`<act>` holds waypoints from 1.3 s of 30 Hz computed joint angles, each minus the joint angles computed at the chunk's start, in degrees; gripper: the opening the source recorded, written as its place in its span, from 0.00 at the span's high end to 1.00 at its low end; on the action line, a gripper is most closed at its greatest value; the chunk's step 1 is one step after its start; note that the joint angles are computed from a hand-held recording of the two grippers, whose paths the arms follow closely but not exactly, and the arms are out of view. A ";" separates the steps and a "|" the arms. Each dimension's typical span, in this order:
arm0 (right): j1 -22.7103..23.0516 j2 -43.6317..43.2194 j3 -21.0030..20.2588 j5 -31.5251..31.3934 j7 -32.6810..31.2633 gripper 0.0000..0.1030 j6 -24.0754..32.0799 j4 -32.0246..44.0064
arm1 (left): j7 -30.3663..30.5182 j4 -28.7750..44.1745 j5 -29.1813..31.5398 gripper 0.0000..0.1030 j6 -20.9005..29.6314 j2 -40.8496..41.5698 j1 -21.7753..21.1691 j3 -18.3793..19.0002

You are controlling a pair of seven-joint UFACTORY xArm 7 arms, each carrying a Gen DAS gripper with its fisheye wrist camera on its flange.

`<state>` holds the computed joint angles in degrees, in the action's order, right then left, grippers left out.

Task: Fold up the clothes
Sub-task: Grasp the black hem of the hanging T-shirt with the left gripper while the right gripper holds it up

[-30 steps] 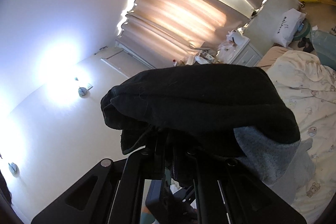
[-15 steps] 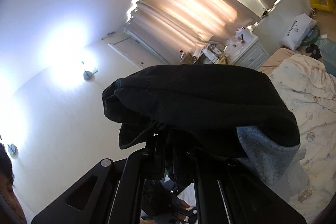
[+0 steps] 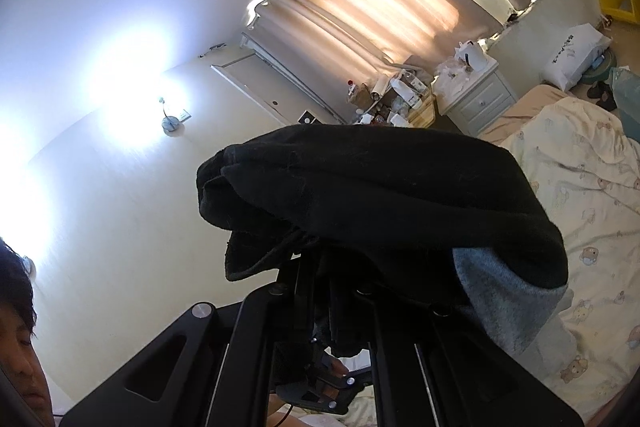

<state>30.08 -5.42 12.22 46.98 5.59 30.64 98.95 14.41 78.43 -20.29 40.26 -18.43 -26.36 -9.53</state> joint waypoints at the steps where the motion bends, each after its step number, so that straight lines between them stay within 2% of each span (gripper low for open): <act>1: 0.10 0.09 0.08 0.18 -0.01 0.96 -0.20 -0.02 | 0.37 0.17 0.22 0.23 0.28 0.17 -0.15 -0.13; 4: 0.55 0.61 0.36 1.32 -0.26 0.96 -0.81 0.30 | -0.80 0.76 4.18 0.24 0.78 0.92 0.78 -1.87; 6: 0.89 1.05 0.68 2.06 -0.70 0.96 -1.14 0.78 | -2.29 1.30 7.46 0.50 1.38 1.57 1.45 -3.08; 7: 1.00 1.21 0.85 2.15 -0.74 0.96 -1.33 0.98 | -3.30 2.00 8.04 0.83 2.73 2.20 1.60 -3.15; 8: 1.02 1.33 0.98 1.89 -0.45 0.96 -1.55 1.16 | -4.28 2.74 8.60 0.99 4.10 2.86 1.74 -3.23; 12: 1.01 2.11 1.28 1.73 0.88 0.96 -3.29 1.97 | -2.98 3.21 5.06 0.95 6.89 3.66 0.31 -2.07; 13: 1.05 2.33 1.22 2.88 0.40 0.96 -3.47 2.16 | -3.72 3.76 4.58 0.88 8.82 4.29 0.11 -1.92; 14: 1.10 2.50 1.24 3.84 -0.21 0.96 -3.68 2.43 | -5.13 4.15 6.50 0.74 10.42 4.91 0.73 -2.87; 16: 1.14 2.76 1.49 3.89 -0.63 0.96 -3.81 3.18 | -7.69 3.20 11.75 0.53 9.97 5.19 1.59 -4.58; 17: 1.23 2.84 1.62 4.31 -1.15 0.96 -3.87 3.57 | -7.99 2.81 12.33 0.53 9.62 5.33 1.51 -4.68; 20: 1.51 2.64 1.96 5.23 -2.29 0.96 -4.20 4.16 | -9.02 2.72 12.15 0.53 8.84 6.23 1.39 -4.27; 21: 1.59 2.41 1.97 5.66 -2.59 0.96 -4.37 4.08 | -8.95 2.43 11.84 0.56 7.85 6.14 1.29 -4.05; 22: 1.67 2.10 1.95 5.98 -2.88 0.96 -4.58 3.94 | -8.98 2.76 11.92 0.91 6.99 6.38 1.29 -3.95; 23: 1.70 1.65 1.87 5.99 -3.13 0.96 -4.82 3.68 | -10.20 3.66 13.32 0.98 6.76 6.73 1.72 -4.18; 25: 1.67 0.66 1.45 5.85 -3.87 0.96 -5.16 2.92 | -11.84 4.19 13.49 0.98 5.29 6.46 2.22 -3.72; 27: 1.33 -0.92 0.67 5.15 -3.82 0.96 -5.59 1.38 | -14.11 4.66 15.22 0.97 6.08 5.80 3.23 -3.53; 30: -0.30 -3.48 -0.55 -0.80 -0.31 0.96 -4.49 -1.51 | -16.51 3.95 16.93 0.98 5.89 3.20 4.88 -2.81; 33: -1.97 -5.10 -2.37 -4.89 3.18 0.96 -0.76 -4.76 | -18.13 5.71 16.02 0.98 6.62 1.71 6.38 -1.26; 36: -3.91 -4.67 -3.84 -8.39 7.02 0.93 5.29 -6.34 | -16.07 14.59 19.20 0.98 12.68 4.61 7.64 -1.66; 39: -5.90 -2.74 -4.49 -11.43 10.09 0.92 11.89 -6.31 | -13.35 27.61 23.76 0.98 20.92 10.64 7.66 -3.36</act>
